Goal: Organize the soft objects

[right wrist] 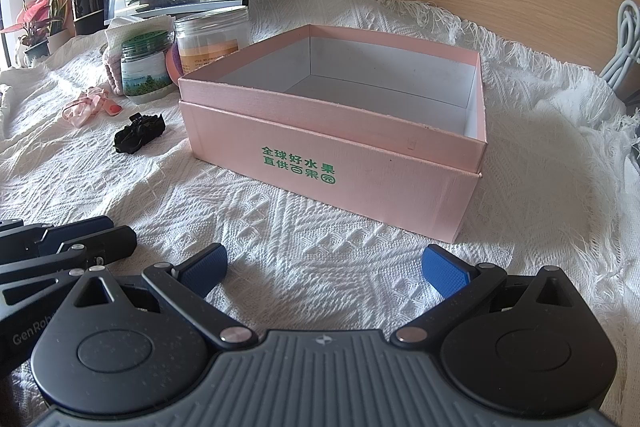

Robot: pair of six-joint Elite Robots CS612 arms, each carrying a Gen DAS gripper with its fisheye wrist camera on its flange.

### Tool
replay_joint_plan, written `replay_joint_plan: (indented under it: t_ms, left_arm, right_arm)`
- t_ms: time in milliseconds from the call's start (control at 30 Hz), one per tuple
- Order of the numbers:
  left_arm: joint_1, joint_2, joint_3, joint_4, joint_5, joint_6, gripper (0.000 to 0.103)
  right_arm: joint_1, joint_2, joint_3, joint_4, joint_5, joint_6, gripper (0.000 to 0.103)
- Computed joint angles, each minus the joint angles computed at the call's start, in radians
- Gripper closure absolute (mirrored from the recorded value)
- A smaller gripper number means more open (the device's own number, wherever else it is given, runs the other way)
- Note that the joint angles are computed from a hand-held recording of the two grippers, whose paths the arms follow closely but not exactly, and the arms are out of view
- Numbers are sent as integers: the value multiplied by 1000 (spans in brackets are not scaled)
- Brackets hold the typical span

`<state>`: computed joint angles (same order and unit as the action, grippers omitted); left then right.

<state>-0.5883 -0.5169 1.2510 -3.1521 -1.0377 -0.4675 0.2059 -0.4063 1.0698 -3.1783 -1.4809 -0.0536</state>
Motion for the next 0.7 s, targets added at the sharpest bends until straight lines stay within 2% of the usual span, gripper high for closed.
replay_joint_plan:
  t_ms: [433,700]
  left_arm:
    - [1,0,0,0,-2,0,83]
    - [6,-5,3,8,-28,-3,83]
  right_arm:
    - [0,-1,1,-1,0,0,0]
    - [-1,0,2,-2,2,1,0]
